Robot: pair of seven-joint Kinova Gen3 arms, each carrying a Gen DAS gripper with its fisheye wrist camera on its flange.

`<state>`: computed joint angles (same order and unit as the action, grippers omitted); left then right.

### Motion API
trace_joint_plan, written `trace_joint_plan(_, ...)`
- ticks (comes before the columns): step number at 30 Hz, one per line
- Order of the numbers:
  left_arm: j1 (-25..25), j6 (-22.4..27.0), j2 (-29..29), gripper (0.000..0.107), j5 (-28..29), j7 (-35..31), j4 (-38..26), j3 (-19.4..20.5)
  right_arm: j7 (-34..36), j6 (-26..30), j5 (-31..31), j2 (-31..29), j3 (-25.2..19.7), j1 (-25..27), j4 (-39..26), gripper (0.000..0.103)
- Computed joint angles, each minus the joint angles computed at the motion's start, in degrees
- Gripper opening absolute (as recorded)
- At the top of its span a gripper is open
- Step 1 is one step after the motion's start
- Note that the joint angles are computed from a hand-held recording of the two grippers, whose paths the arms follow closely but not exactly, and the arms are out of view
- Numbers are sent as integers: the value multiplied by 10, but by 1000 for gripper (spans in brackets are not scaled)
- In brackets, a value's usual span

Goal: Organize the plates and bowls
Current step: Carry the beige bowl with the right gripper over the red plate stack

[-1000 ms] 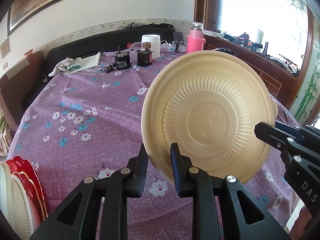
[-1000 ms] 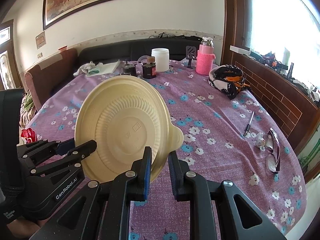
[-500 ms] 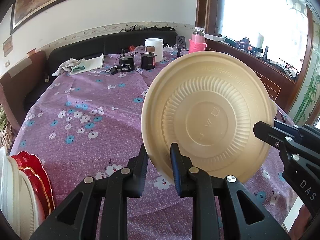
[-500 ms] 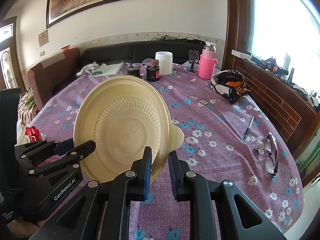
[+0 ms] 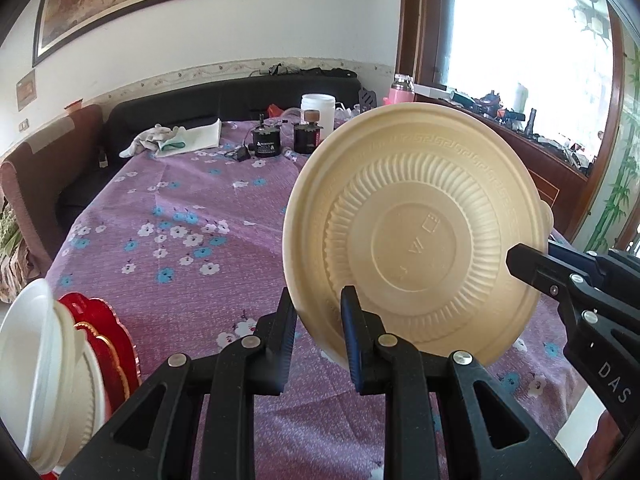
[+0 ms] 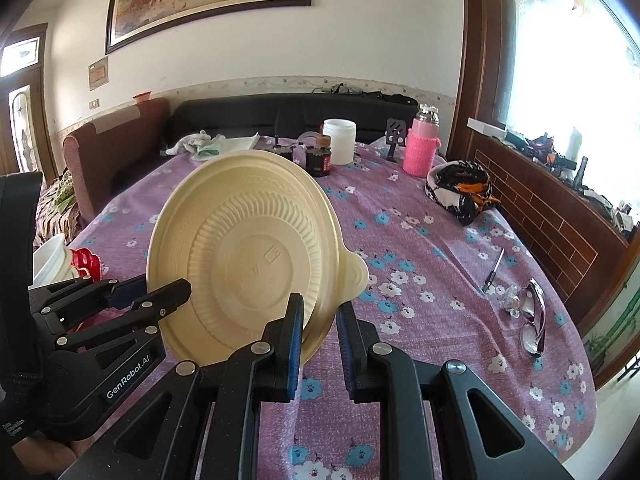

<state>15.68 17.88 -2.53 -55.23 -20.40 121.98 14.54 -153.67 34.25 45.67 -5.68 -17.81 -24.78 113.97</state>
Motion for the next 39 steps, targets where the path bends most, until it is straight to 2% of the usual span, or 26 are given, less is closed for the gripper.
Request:
trace_joint_plan(2, -1, 1, -12, 22, -4, 9, 7, 3, -2, 5, 2, -5, -17, 11, -1, 19)
trace_joint_plan(3, -4, 1, -19, 22, -5, 11, 11, 6, -2, 8, 2, -9, -41, 31, -1, 19)
trace_joint_plan(6, -20, 4, -44, 22, -2, 16, 22, 25, 18, 2, -17, -25, -116, 111, -1, 19)
trace_joint_plan(9, -34, 9, -73, 22, 19, 3, 32, 40, 73, -16, -76, -48, -178, 191, -4, 19)
trace_joint_plan(11, -47, 14, -96, 22, 28, -1, 40, 53, 118, -28, -123, -65, -202, 229, -5, 19)
trace_joint_plan(14, -51, 29, -122, 22, 66, -32, 46, 54, 188, -38, -192, -81, -193, 234, -10, 19)
trace_joint_plan(17, -45, 39, -147, 22, 112, -77, 53, 36, 258, -38, -257, -77, -147, 189, -23, 19)
trace_joint_plan(22, -36, 59, -197, 24, 184, -158, 63, -11, 371, -23, -374, -38, -16, 58, -71, 19)
trace_joint_plan(26, -56, 82, -251, 25, 217, -200, 72, -35, 465, 11, -467, -13, 74, -37, -124, 19)
trace_joint_plan(28, -64, 96, -272, 25, 233, -224, 74, -56, 511, 32, -514, 8, 72, -41, -161, 19)
trace_joint_plan(30, -71, 107, -292, 27, 248, -250, 77, -85, 543, 51, -552, 32, 36, -12, -194, 19)
trace_joint_plan(32, -83, 118, -305, 27, 260, -273, 79, -109, 556, 73, -574, 63, 18, -10, -231, 20)
trace_joint_plan(35, -93, 117, -312, 27, 279, -310, 84, -153, 551, 99, -578, 108, 46, -65, -280, 20)
trace_joint_plan(37, -92, 117, -312, 27, 296, -335, 85, -179, 543, 115, -571, 136, 42, -81, -310, 20)
trace_joint_plan(39, -90, 112, -310, 27, 314, -359, 90, -207, 537, 126, -575, 156, 61, -107, -330, 20)
